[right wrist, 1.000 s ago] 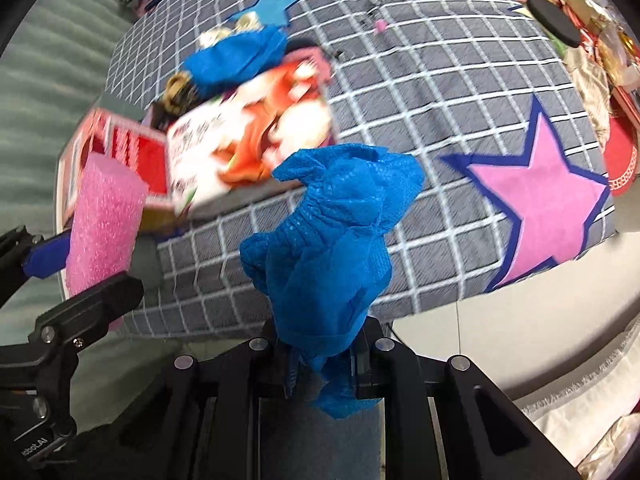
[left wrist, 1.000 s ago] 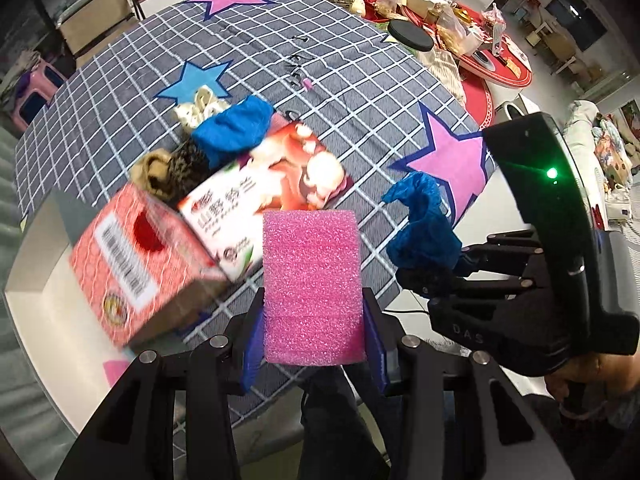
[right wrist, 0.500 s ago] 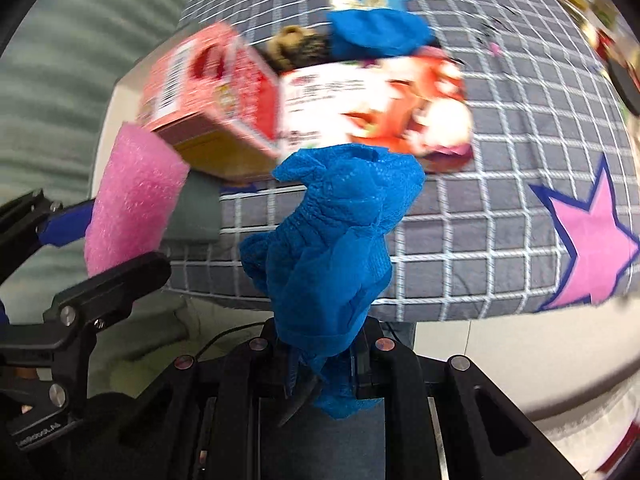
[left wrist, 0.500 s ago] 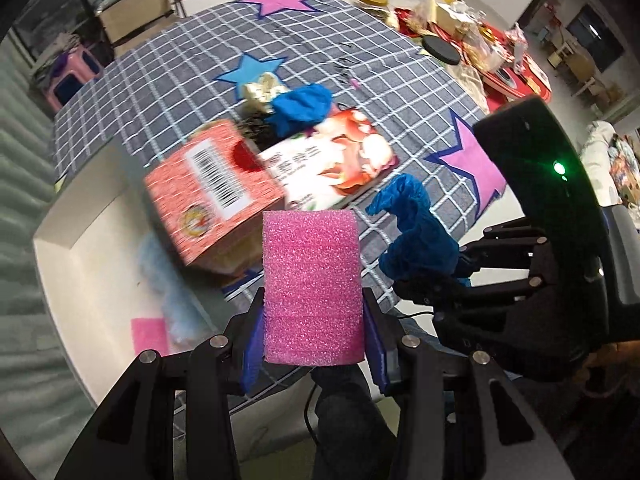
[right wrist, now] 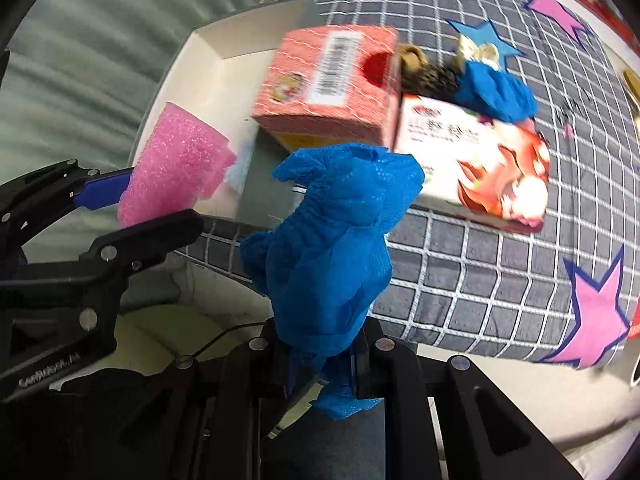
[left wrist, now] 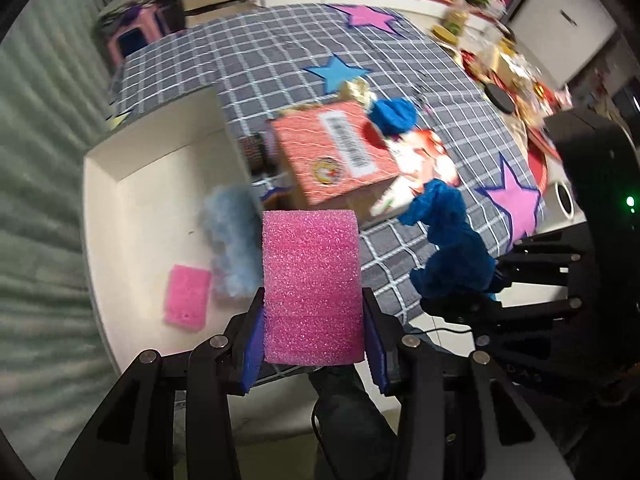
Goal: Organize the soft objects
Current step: 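Carry the pink foam and blue cloth over the white box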
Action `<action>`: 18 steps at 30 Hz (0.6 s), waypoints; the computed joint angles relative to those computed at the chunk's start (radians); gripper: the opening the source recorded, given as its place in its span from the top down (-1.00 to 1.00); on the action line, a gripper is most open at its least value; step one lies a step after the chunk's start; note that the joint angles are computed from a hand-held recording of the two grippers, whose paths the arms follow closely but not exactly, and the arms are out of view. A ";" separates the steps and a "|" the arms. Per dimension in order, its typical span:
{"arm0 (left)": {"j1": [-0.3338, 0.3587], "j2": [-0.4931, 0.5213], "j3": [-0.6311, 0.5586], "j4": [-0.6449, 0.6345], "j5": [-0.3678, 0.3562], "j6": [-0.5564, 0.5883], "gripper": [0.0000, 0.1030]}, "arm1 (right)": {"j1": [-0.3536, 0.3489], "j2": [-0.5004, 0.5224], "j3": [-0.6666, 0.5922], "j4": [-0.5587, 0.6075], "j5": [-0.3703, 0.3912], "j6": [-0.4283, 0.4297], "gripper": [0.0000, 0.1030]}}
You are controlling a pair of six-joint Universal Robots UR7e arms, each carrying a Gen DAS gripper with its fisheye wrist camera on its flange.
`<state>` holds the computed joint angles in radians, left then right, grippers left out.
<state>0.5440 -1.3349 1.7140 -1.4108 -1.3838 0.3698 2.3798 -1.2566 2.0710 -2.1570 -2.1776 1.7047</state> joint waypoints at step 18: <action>0.106 0.062 -0.109 -0.048 0.084 -0.132 0.09 | -0.039 0.046 -0.151 0.099 -0.046 -0.212 0.62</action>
<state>0.6500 -1.2731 1.6050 -1.4591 -1.2994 0.2381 2.3406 -1.2108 1.9201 -2.0584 -2.2233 1.4928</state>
